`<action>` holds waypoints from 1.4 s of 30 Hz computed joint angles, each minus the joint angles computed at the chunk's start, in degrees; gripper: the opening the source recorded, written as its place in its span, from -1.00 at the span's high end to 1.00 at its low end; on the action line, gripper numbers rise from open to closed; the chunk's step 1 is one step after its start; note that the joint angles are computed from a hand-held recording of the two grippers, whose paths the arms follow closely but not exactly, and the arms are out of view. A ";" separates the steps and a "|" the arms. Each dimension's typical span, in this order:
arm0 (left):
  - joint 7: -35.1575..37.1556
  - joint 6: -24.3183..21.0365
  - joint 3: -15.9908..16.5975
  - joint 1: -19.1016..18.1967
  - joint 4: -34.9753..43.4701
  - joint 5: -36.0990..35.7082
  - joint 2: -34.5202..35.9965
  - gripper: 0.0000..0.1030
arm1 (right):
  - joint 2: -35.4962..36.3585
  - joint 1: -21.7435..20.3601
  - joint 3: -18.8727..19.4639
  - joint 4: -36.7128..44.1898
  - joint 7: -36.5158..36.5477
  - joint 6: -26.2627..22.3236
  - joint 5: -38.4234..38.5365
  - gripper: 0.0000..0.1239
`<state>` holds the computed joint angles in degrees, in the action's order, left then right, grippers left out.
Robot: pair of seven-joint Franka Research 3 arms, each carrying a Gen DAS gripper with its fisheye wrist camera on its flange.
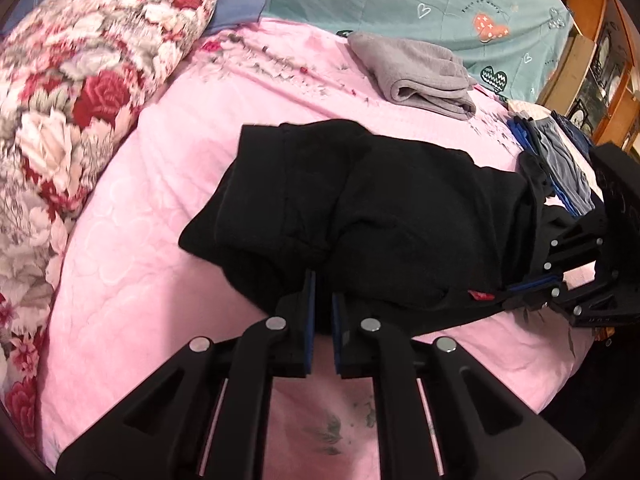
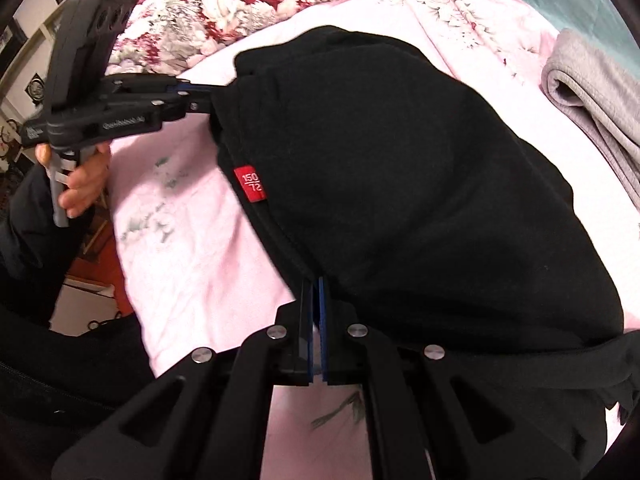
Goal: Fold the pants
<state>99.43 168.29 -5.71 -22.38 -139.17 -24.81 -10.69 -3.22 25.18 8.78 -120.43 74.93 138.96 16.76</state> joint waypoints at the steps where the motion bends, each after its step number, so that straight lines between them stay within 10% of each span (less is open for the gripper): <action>1: -1.46 -0.53 -0.34 0.83 0.17 1.09 0.38 0.66 | 0.07 0.07 0.14 0.00 0.13 -0.05 -0.87 0.93; 7: 1.90 -0.74 0.83 -0.09 -0.82 -5.68 -1.20 0.32 | 1.39 0.46 0.36 2.85 0.33 -4.31 -2.45 0.49; 9: 0.45 2.66 0.86 -0.31 -2.61 -6.02 -3.20 -0.31 | 1.11 0.68 0.54 4.03 0.40 -5.38 -4.03 0.49; 12: 8.40 5.59 10.59 -10.46 -2.65 -19.14 -4.86 -0.40 | 0.38 0.97 0.55 5.11 -1.43 -4.40 -2.22 0.49; 15: 6.66 0.78 12.41 -9.85 1.49 -25.74 -2.32 -0.40 | 0.88 1.07 0.54 5.99 -1.53 -3.17 -0.97 0.49; 19: -0.76 -4.28 9.24 -4.86 6.77 -22.59 2.95 -0.26 | 1.59 1.06 0.43 5.88 -0.16 -3.35 0.69 0.49; 27: -6.54 -6.97 3.92 1.90 10.80 -20.52 7.17 0.74 | -0.61 0.45 -0.10 2.74 0.56 -1.84 3.15 0.49; 34: -8.05 1.41 -0.06 5.29 4.78 -21.71 1.63 0.84 | -0.10 0.32 0.00 4.06 0.24 -1.63 3.55 0.49; 42: -11.64 -2.26 -0.70 7.75 6.04 -16.83 5.15 0.74 | 5.04 1.04 0.50 10.59 1.90 -0.88 -0.01 0.55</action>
<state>87.80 166.03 -6.41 -14.62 -133.13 -41.64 -5.53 1.82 26.21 9.29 -109.85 76.83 138.07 16.76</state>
